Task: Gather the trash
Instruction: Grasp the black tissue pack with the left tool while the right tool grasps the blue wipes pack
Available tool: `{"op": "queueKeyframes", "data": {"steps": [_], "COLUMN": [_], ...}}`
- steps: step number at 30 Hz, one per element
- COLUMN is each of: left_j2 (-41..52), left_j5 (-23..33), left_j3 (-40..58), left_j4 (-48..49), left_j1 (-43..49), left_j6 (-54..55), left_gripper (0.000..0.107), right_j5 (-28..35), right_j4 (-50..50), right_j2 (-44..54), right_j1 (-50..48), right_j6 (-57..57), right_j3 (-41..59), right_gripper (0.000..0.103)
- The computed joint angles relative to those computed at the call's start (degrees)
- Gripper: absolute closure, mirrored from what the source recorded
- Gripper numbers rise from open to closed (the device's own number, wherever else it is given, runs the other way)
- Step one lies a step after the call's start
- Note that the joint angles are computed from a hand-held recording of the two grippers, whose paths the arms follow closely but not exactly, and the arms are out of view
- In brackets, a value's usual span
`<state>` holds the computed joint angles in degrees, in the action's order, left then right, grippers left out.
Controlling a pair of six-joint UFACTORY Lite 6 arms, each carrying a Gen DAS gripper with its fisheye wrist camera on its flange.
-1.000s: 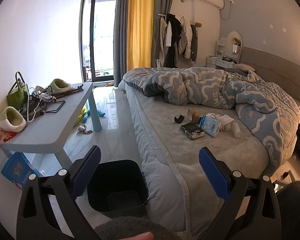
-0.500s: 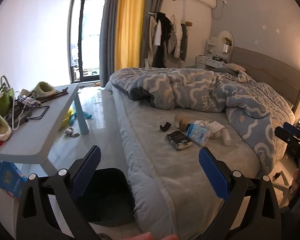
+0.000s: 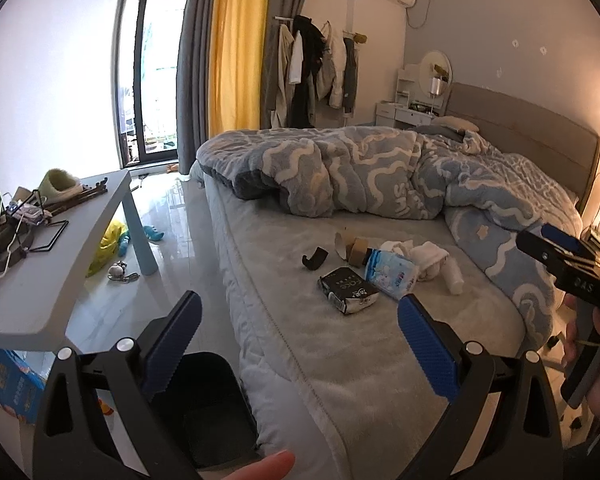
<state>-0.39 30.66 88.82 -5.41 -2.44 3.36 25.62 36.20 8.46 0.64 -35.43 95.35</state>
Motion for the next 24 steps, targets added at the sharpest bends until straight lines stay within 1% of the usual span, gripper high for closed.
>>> {"op": "queueKeyframes", "data": {"steps": [3, 6, 7, 10, 13, 16, 19, 20, 21, 22, 24], "left_j2": [3.15, 7.14, 8.58, 13.55, 16.71, 20.32, 23.44, 24.16, 25.42, 26.43, 28.92], "left_j5": [0.07, 0.14, 0.24, 1.24, 1.32, 1.88, 2.7, 3.1, 3.63, 3.85, 4.57], "left_j3": [2.62, 6.44, 7.87, 12.86, 15.42, 17.97, 19.7, 20.29, 21.07, 21.7, 23.42], "left_j4": [-1.97, -3.21, -3.32, -4.0, -3.6, -3.68, -4.9, -5.3, -5.72, -5.25, -3.87], "left_j1": [-0.45, -0.8, -0.94, -1.23, -1.7, -2.33, -2.79, -2.89, -2.94, -3.16, -3.64], "left_j6": [2.22, 3.95, 4.32, 5.58, 6.16, 6.56, 7.63, 7.73, 7.68, 7.04, 5.39], "left_gripper": [0.007, 0.008, 0.008, 0.008, 0.009, 0.009, 0.009, 0.009, 0.009, 0.011, 0.017], "right_j5": [0.21, 1.6, 3.08, 4.93, 7.15, 8.63, 11.91, 13.86, 15.47, 16.86, 19.49], "right_j4": [-1.54, -6.66, -5.05, -1.01, 0.8, 0.39, 2.69, 3.93, 4.96, 6.11, 5.68], "right_j2": [3.96, 9.24, 11.3, 15.01, 18.47, 21.55, 25.67, 27.53, 28.87, 30.04, 33.31], "right_j1": [1.05, 2.33, 2.26, 2.09, 2.0, 1.93, 1.22, 0.82, 0.54, 0.19, 0.27], "right_j6": [1.04, 5.05, 3.21, 0.03, -0.57, 1.01, 0.9, 1.05, 1.23, 1.02, 2.68], "right_j3": [4.03, 9.97, 12.21, 15.82, 19.36, 22.54, 27.63, 30.13, 31.86, 33.29, 37.6], "right_gripper": [0.003, 0.003, 0.003, 0.003, 0.003, 0.003, 0.003, 0.003, 0.004, 0.007, 0.012]}}
